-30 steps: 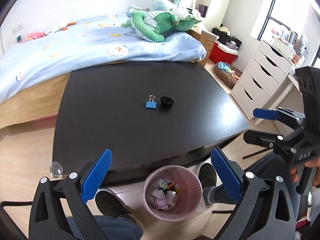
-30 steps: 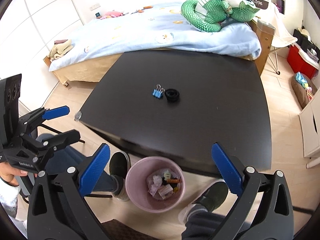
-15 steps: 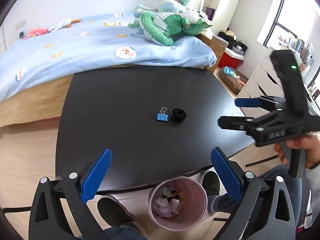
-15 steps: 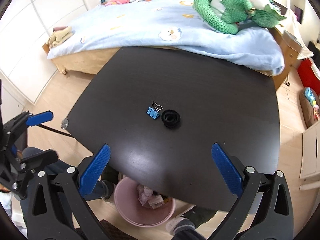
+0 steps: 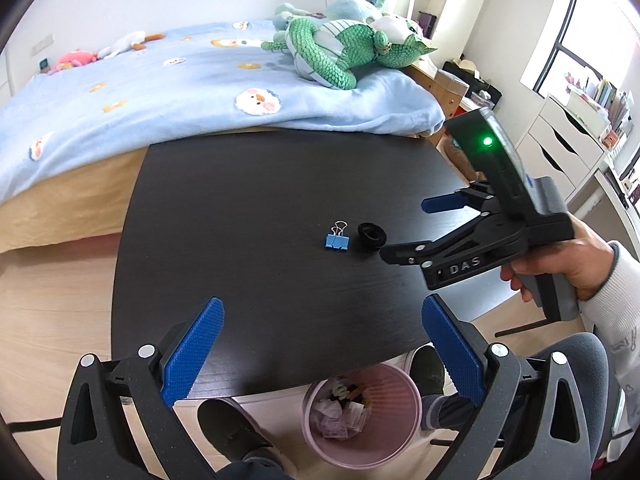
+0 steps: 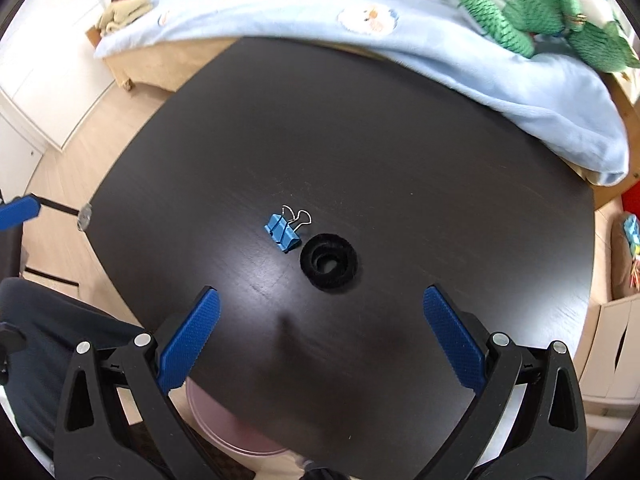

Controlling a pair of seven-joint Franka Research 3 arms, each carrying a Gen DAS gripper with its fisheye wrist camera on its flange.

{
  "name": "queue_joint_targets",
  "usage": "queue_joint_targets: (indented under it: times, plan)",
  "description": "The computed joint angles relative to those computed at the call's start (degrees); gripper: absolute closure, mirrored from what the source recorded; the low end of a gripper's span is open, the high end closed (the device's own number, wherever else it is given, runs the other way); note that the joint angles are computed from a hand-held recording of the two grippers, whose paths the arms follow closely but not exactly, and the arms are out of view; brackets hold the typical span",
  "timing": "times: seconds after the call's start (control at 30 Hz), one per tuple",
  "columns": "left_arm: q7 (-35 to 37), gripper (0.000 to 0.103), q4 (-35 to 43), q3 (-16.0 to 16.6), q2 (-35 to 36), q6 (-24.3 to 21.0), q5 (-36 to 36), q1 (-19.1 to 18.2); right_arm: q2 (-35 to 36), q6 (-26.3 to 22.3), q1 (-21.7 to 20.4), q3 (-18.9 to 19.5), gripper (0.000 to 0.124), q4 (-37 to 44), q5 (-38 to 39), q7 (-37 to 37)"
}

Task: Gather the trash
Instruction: 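Move the right tool over the table toward the blue binder clip and hair tie, then close the right gripper on the black hair tie and lift it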

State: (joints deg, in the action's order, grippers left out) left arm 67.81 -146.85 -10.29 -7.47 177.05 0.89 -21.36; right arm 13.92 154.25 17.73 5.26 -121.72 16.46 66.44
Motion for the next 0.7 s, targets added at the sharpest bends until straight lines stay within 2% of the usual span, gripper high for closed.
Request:
queue_joint_targets:
  times: [0.1, 0.2, 0.4, 0.7]
  plan:
    - [1.3, 0.008, 0.6, 0.7, 0.8, 0.0, -1.4, -0.7, 1.8, -0.7, 0.0, 0.0, 0.026, 1.7, -0.6, -0.9]
    - [2.0, 0.008, 0.8, 0.7, 1.2, 0.1, -2.4, -0.7, 3.3, -1.9, 0.7, -0.7, 0.040, 3.3, -2.7, 0.1]
    - [3.8, 0.008, 1.2, 0.5, 1.7, -0.1, -4.2, -0.7, 5.7, -3.2, 1.1, -1.1, 0.055, 6.0, -5.1, 0.7]
    - [5.0, 0.008, 1.6, -0.1, 2.3, -0.2, -5.8, -0.2, 8.2, -3.8, 1.3, -1.2, 0.065, 8.4, -5.8, 1.3]
